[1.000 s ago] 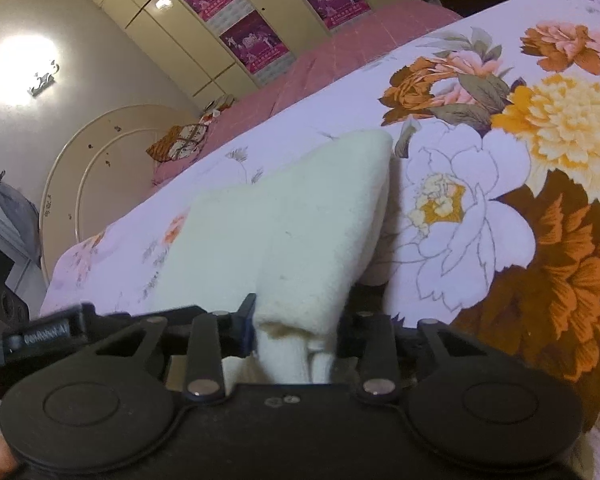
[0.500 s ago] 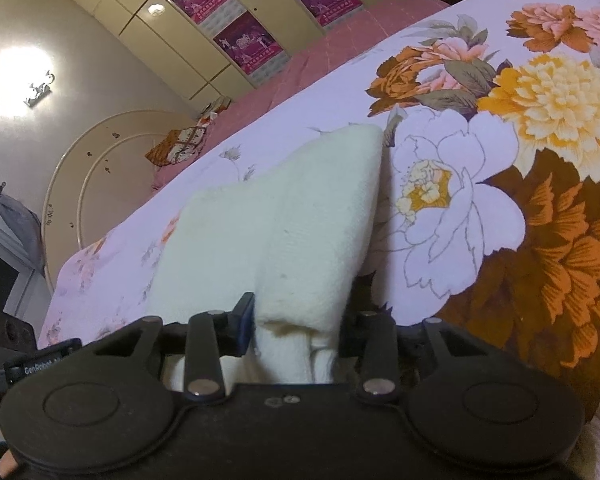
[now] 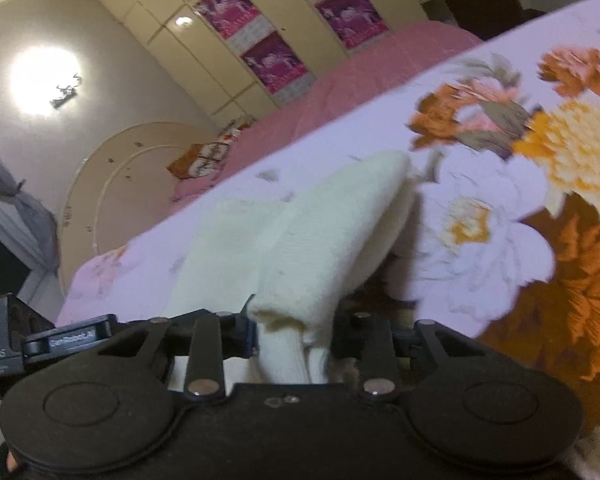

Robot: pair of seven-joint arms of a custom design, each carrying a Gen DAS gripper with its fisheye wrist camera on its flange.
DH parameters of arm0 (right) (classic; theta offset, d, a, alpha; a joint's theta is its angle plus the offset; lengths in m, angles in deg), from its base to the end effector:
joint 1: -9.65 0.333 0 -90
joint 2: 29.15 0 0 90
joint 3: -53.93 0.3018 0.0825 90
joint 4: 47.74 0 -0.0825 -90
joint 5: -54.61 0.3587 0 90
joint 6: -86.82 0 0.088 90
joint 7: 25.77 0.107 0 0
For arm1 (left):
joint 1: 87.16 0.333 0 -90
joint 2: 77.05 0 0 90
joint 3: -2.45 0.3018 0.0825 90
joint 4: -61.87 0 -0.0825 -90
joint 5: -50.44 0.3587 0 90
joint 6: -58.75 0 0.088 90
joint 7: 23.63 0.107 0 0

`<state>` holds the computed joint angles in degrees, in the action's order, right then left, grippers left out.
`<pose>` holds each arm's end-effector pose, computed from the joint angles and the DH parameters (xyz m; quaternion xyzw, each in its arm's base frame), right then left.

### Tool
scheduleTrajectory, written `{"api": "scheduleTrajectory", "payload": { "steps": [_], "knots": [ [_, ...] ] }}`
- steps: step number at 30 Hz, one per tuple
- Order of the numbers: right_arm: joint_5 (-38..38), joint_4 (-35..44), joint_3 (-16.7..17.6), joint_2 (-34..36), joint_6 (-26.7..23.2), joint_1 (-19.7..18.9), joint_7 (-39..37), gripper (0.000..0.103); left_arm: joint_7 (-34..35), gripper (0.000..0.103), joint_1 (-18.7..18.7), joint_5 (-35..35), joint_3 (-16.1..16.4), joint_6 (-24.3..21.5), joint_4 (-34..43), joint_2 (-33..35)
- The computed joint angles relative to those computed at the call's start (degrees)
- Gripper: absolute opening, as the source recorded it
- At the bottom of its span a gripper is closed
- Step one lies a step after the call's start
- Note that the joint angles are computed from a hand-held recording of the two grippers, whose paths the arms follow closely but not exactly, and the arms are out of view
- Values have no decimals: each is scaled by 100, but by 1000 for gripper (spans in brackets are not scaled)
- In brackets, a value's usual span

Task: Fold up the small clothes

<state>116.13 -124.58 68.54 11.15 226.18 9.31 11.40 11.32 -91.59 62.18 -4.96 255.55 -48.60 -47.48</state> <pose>0.7244 0.1365 0.3671 -0.7107 0.5010 0.0587 0.4904 0.6342 -0.1447 0.3500 -0.7724 0.4188 -0.4683 0.0925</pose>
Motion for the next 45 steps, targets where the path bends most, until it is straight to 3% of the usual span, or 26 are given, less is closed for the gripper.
{"api": "scheduleTrajectory", "payload": {
  "steps": [4, 9, 11, 13, 16, 18, 23, 27, 29, 31, 33, 36, 38, 39, 41, 42, 45],
  "knots": [
    [259, -249, 168, -291, -74, 38, -228, 31, 128, 48, -87, -94, 317, 168, -819, -736],
    [504, -451, 251, -518, -142, 390, -350, 31, 804, 48, -451, -884, 928, 339, -2197, -1896],
    [615, -510, 298, -548, -89, 588, -350, 31, 1226, 48, -453, -1229, 1055, 344, -2690, -2334],
    [734, -592, 350, -592, 16, 783, -415, 31, 1374, 48, -215, -1233, 1055, 365, -3142, -2728],
    [830, -623, 406, -578, 275, 1152, -369, 31, 851, 48, 312, -255, 1161, 342, -3572, -3093],
    [780, -546, 420, -482, 487, 1419, -240, 31, 255, 48, 593, 766, 1433, 350, -3718, -3203],
    [434, -166, 463, -92, 981, 1911, 180, 31, -991, 48, 1290, 2673, 1826, 808, -3677, -2893],
    [-218, 153, 359, 255, 1277, 2189, 688, 31, -650, 49, 1633, 2494, 1672, 910, -3738, -2452],
    [-726, 298, 139, 438, 1450, 2405, 1293, 33, -982, 57, 1943, 2712, 1519, 1186, -3647, -2120],
    [-945, 258, 90, 493, 1634, 2406, 1638, 38, -821, 62, 2056, 2585, 1414, 1375, -3686, -2028],
    [-1044, 21, 167, 378, 1979, 2359, 1724, 50, -572, 64, 2078, 2447, 1291, 1095, -3659, -2138],
    [-1244, -385, 298, 62, 2271, 2251, 1841, 45, -492, 65, 2199, 2270, 1074, 838, -3800, -2459],
    [-1179, -878, 561, -289, 2472, 2071, 1569, 43, -217, 73, 2181, 2008, 987, 694, -4066, -2777],
    [-1122, -1121, 650, -461, 2500, 1987, 1475, 43, -74, 82, 2155, 1894, 951, 658, -4238, -2942],
    [-1160, -1520, 594, -735, 2436, 2011, 1599, 46, 429, 85, 2038, 1345, 809, 593, -4656, -3300],
    [-1097, -1745, 626, -882, 2405, 1957, 1566, 46, 395, 85, 2000, 1517, 905, 584, -4798, -3416],
    [-1044, -2346, 546, -1264, 2346, 1969, 1555, 46, 874, 85, 1894, 1095, 727, 443, -5066, -3527]
  ]
}}
